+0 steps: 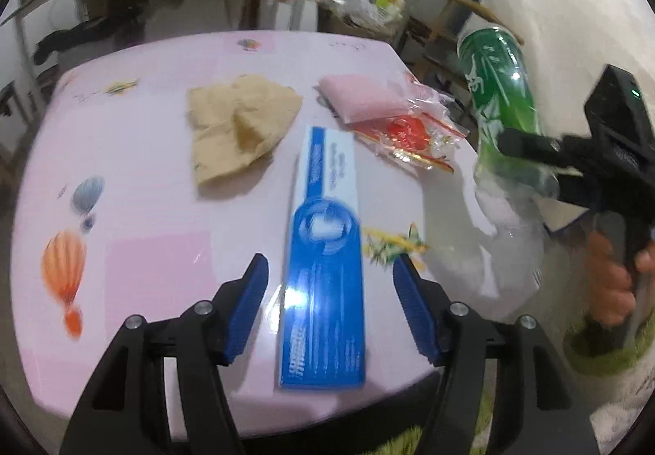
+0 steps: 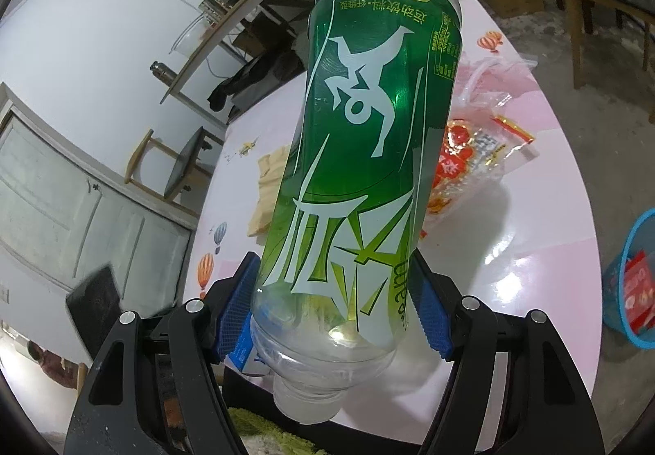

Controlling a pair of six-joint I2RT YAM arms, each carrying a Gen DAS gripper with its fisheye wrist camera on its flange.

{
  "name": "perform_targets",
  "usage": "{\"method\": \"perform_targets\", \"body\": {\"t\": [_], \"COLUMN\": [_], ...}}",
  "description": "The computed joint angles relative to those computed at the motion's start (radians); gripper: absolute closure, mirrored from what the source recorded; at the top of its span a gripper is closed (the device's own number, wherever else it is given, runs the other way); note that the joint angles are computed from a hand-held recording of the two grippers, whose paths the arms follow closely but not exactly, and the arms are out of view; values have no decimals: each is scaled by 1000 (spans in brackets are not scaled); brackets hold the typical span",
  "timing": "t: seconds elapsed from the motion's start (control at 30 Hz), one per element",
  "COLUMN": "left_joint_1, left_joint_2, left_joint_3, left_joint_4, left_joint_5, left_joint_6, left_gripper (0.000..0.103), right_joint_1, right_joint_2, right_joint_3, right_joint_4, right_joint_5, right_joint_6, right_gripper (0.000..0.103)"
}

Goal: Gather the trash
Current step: 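Grasp the blue toothpaste box with the left gripper while the right gripper holds the bottle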

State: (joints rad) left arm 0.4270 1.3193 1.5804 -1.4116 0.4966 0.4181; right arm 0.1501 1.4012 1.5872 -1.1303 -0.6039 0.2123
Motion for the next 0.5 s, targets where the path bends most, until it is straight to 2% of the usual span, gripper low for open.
{"method": "perform_targets", "body": {"t": [0.13,0.3,0.4,0.47,0.5], "left_joint_1": [-133,-225,-235,-239,-239], "left_joint_2": [126,206,233,239,238], "left_joint_3": [83,115,122,116,111], "left_joint_4": [28,55,60,71,78], "left_joint_5": [-99,-219,-238,-252,-250], "left_joint_6": [-41,-74,-89,-105,-111], "left_gripper": [42,42,48,57,57], "right_joint_1": [1,29,37,42,44], "right_joint_2": [3,8,3,1,4], "right_joint_3": [5,4,-11,-25,-25], "right_joint_4": [3,25,41,53,54], "right_joint_5": [5,27,37,39,40], "right_joint_6": [13,40,50,60,63], "right_gripper": [36,36,36,36,36]}}
